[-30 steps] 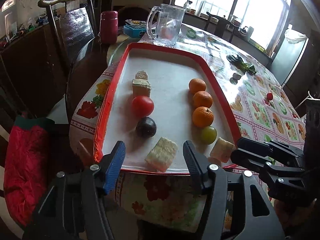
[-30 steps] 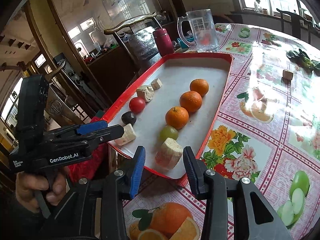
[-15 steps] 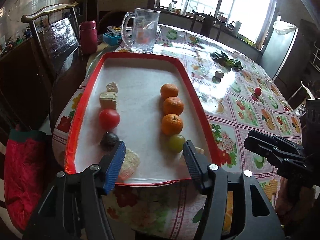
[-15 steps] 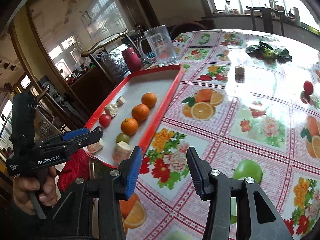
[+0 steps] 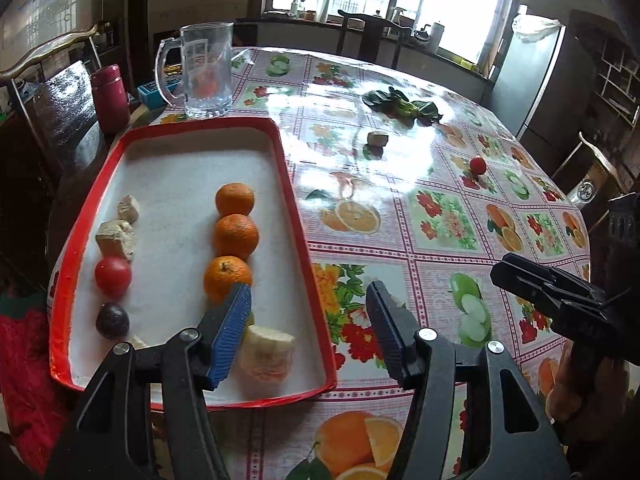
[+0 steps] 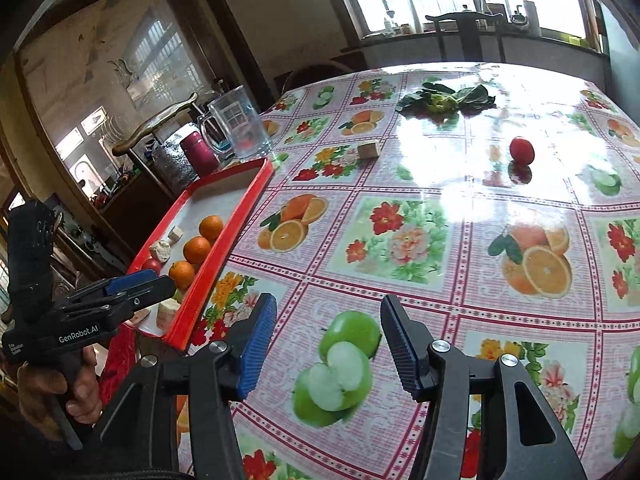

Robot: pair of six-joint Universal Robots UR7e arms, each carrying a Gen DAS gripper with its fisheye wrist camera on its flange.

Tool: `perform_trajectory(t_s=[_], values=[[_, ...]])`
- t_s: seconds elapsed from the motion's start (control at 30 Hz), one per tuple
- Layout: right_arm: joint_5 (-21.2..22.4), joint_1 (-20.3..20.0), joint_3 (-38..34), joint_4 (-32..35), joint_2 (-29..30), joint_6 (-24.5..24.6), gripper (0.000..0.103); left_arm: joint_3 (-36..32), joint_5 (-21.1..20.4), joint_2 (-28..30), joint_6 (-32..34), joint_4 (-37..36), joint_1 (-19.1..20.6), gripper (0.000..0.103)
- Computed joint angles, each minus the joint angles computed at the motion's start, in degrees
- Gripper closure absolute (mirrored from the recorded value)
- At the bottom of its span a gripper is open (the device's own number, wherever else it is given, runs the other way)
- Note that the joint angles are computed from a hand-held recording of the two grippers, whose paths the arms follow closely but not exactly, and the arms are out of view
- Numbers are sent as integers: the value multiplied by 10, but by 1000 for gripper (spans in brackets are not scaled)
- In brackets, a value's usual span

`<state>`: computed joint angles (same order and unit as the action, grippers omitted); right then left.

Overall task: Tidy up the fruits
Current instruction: 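Move both open tools back toward the last cube and tomato on the table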

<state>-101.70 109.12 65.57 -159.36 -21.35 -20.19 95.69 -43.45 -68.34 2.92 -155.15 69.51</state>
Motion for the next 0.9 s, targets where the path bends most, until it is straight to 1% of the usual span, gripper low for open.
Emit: perform_trajectory(t_s=[0.3,0.5,0.6,0.73,0.9], values=[[-16,-16,-2,-12,-10,8,46,-36,-21,36,4,24,-5,44],[-31,-24,-27,-10,-4,8,46,-74,-32,66,14,37,-4,44],[-46,-26,-54,-3,7,7,46,-97,-38,82,23,40,-2,44],[-65,-30,-101,12,27,1,46,-145,-48,111,27,64,5,44],[-81,-35,-180,50,62,0,46,-207,-57,149,34,84,11,44]])
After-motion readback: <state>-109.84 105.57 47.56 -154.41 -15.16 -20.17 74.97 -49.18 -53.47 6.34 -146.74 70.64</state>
